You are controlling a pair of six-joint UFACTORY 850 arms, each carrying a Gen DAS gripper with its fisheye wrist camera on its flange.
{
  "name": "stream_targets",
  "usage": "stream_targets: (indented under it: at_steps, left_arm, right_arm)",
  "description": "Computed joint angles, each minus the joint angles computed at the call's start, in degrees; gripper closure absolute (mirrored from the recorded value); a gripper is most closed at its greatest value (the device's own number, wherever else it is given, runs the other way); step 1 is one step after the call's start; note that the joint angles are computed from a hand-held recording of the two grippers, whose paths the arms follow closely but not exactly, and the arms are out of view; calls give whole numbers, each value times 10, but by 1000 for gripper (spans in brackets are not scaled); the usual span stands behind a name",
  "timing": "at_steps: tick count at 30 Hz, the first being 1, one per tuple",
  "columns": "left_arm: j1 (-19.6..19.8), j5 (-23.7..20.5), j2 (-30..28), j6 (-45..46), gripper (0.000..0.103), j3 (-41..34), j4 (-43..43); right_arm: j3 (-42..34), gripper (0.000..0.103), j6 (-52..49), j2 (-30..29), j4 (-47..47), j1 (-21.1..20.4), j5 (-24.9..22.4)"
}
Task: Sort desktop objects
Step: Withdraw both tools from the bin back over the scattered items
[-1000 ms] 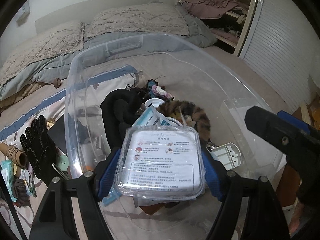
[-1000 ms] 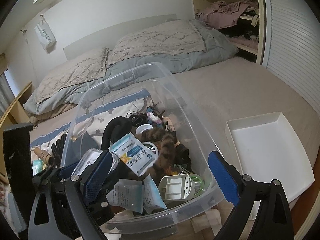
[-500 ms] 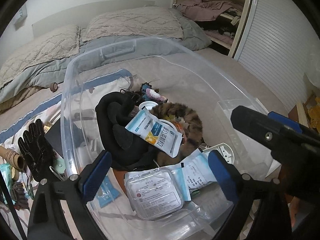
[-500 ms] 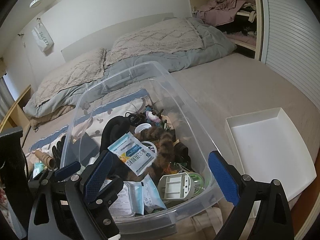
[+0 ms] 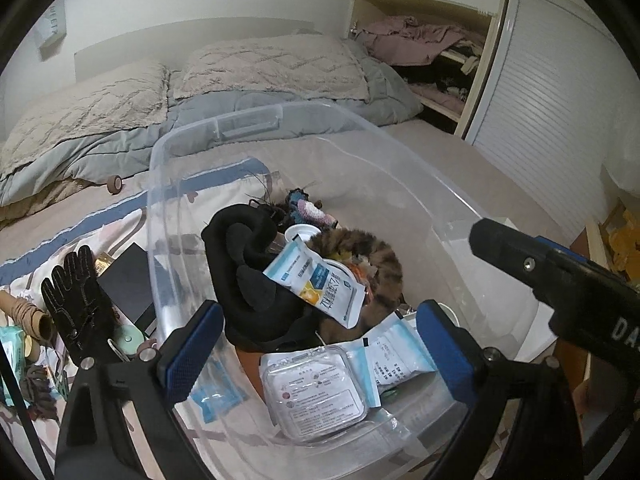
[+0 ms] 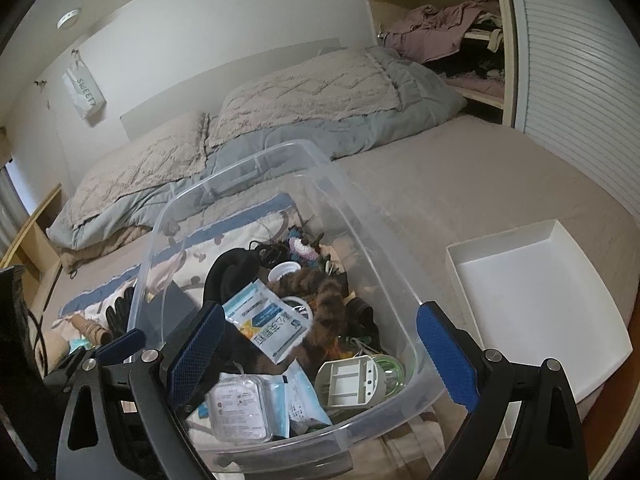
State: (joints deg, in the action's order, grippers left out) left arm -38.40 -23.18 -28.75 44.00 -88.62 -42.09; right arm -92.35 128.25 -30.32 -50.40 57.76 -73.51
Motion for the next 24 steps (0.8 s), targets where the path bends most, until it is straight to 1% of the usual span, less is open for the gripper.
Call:
stream_targets:
  at_steps: [7,11,12,13,18,24]
  left_arm:
    - [16,24,16,27,5,16,-30]
    - [30,43,27,64,5,30,-66]
    - [33,49,30,69,5,33,-70]
    - [35,54,32,74,5,37,-74]
    - [55,68,40,92,5,46,-91]
    - [78,90,53,128,5,62,-120]
  right_arm:
    - [1,7,4,-4,4,2,-24]
    - [-1,6,4,-7,5,3,-29]
    - [-3,5,3,-9,4,4,-32]
    - [-6,0,1,-12,3,4,-35]
    - [-41,0,-33,-35,-11,6,-57]
    - [-95,0,-80,-73,-21,3,-60]
